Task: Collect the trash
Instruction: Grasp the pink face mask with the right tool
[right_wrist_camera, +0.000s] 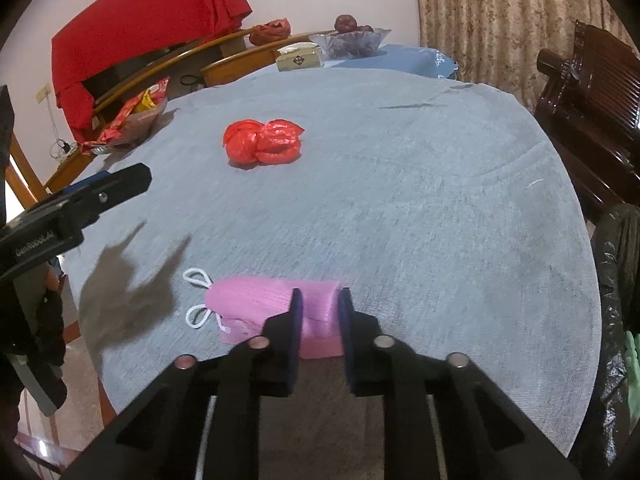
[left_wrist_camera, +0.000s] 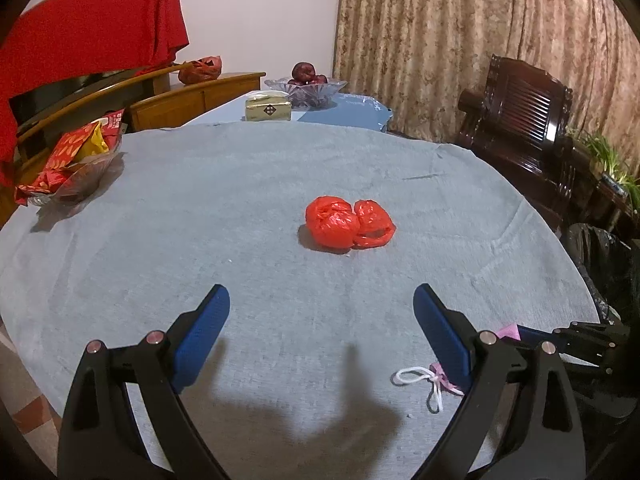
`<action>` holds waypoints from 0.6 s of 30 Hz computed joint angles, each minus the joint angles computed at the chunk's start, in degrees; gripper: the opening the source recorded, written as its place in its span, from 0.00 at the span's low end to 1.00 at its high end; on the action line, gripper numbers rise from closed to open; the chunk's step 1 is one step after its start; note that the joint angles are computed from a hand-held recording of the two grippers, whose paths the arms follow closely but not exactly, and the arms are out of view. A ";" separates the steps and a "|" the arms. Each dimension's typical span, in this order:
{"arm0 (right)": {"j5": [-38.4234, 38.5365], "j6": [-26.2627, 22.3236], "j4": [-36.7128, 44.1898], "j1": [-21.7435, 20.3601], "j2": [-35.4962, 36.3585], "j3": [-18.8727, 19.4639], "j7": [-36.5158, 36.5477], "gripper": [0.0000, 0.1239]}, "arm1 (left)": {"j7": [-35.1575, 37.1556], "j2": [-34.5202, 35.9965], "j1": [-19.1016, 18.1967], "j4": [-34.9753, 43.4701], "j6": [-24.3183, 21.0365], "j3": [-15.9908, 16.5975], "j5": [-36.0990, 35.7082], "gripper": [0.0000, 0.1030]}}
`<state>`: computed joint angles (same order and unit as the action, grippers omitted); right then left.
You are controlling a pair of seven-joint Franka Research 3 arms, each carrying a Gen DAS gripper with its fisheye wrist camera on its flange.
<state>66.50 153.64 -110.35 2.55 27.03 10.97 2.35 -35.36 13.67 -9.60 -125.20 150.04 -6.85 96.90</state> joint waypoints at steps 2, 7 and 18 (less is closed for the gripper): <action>-0.06 -0.45 0.21 -0.23 -0.02 -0.12 0.34 0.06 | 0.36 0.17 -0.15 0.22 -0.11 -0.10 -0.38 0.88; 1.68 -1.61 0.95 -1.24 -0.47 -0.07 0.06 0.04 | 1.27 0.58 -0.63 0.86 -0.10 -0.18 -0.95 0.88; 2.73 -0.17 6.92 -1.26 1.37 -0.67 1.85 0.04 | 4.18 3.02 -1.12 5.39 0.54 0.57 -1.94 0.88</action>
